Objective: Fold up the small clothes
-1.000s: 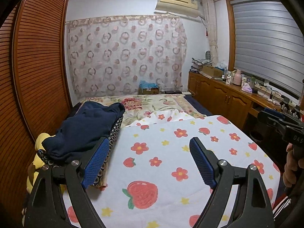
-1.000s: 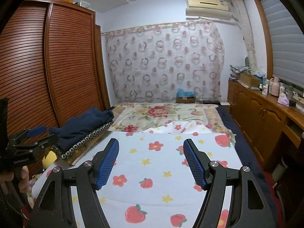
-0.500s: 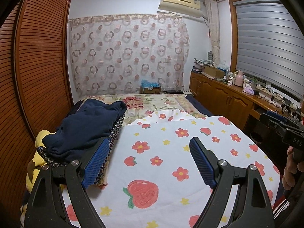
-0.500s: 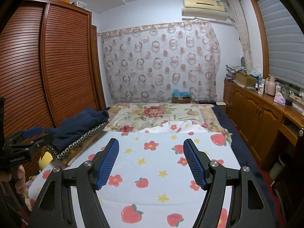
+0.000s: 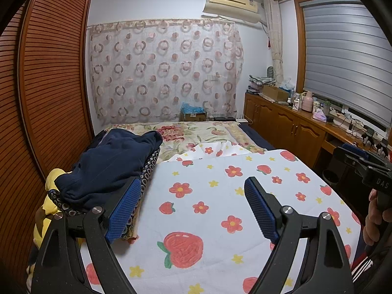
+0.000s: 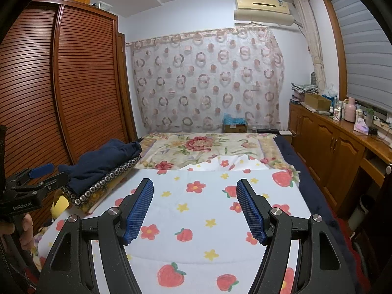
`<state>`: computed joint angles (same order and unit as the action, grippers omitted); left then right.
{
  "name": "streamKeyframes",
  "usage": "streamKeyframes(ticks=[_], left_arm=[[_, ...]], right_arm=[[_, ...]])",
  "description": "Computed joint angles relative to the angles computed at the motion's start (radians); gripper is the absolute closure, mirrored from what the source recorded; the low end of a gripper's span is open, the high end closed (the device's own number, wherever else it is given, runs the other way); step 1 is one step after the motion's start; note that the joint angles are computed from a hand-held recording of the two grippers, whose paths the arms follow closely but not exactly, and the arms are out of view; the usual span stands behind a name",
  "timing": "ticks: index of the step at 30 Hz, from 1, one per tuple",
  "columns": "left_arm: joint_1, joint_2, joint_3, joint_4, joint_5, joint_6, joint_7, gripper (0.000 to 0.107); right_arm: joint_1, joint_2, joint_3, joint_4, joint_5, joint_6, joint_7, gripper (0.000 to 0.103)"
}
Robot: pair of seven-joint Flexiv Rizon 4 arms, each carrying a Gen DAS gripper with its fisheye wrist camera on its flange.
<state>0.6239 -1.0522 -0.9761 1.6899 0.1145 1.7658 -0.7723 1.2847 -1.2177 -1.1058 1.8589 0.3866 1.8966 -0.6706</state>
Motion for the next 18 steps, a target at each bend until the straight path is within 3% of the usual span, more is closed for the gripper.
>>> streamKeyframes(ticks=[18], left_arm=[[0.001, -0.003, 0.0, 0.001, 0.0, 0.002, 0.001, 0.02]], right_arm=[[-0.025, 0.023, 0.03, 0.005, 0.025, 0.037, -0.065, 0.031]])
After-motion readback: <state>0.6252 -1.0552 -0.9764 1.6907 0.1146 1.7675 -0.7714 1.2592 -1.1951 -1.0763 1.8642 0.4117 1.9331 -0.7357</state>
